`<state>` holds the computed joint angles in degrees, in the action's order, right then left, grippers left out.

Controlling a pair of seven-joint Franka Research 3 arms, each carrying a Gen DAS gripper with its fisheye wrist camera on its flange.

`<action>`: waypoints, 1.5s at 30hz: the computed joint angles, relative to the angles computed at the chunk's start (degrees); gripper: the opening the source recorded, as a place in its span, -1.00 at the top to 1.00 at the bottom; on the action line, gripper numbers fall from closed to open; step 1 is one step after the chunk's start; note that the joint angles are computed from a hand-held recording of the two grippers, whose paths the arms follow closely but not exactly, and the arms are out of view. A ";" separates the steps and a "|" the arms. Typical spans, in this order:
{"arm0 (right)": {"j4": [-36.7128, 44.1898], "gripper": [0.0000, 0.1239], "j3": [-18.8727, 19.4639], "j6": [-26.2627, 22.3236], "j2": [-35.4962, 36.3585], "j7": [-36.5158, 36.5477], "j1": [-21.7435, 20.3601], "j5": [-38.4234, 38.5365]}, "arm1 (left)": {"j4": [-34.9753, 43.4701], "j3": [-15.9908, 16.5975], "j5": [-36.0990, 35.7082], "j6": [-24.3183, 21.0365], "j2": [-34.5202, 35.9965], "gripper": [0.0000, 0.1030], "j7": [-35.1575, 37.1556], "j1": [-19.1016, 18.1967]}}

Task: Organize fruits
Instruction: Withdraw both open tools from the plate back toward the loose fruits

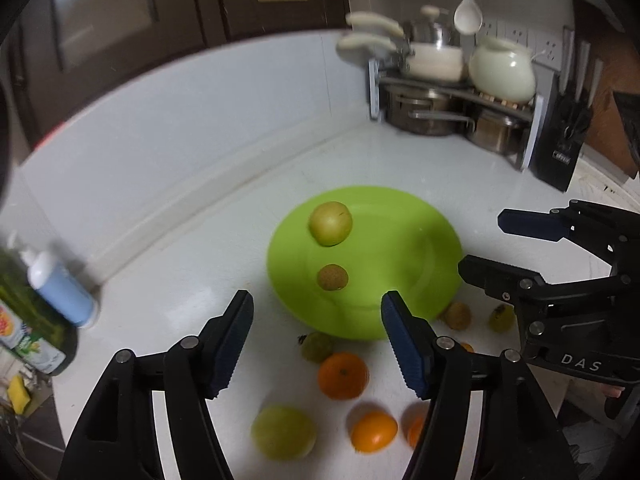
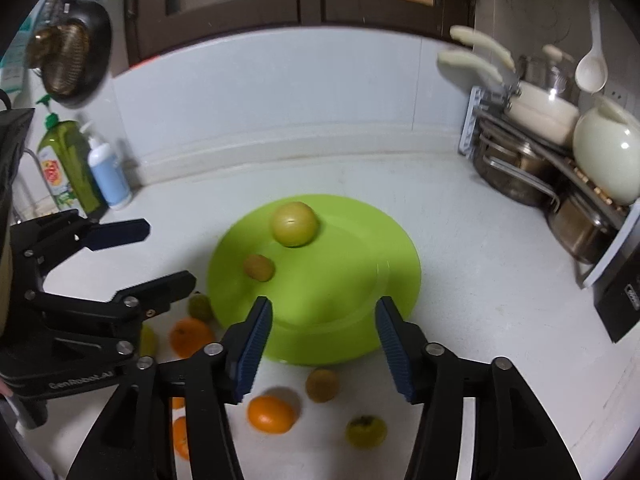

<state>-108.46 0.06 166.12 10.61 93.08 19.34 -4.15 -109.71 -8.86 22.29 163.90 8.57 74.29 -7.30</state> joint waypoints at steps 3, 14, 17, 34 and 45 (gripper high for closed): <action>-4.29 -0.01 -1.28 3.43 -3.19 4.33 1.46 -4.47 | -5.03 1.03 3.68 2.63 -4.24 -0.34 -4.40 -0.28; -16.24 -0.19 2.88 11.58 -13.08 17.39 -1.59 -14.92 | -19.84 0.20 4.42 8.25 -16.98 -0.43 -8.70 2.32; -18.16 -0.19 5.98 12.70 -14.85 20.55 -4.46 -17.72 | -23.02 -0.01 3.40 9.55 -19.90 -0.46 -8.61 2.76; -22.37 -0.23 23.18 14.15 -18.47 46.42 -21.11 -42.39 | -33.94 1.64 -0.44 11.83 -27.27 -0.52 -4.91 3.35; -22.10 -0.23 14.85 9.57 -14.95 43.64 -10.38 -39.42 | -34.02 3.66 -4.48 10.96 -23.43 -0.52 1.56 1.87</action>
<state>-130.57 14.91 175.69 -4.35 136.72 8.96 -43.57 -143.72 -5.20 17.81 174.86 -14.86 75.85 -5.43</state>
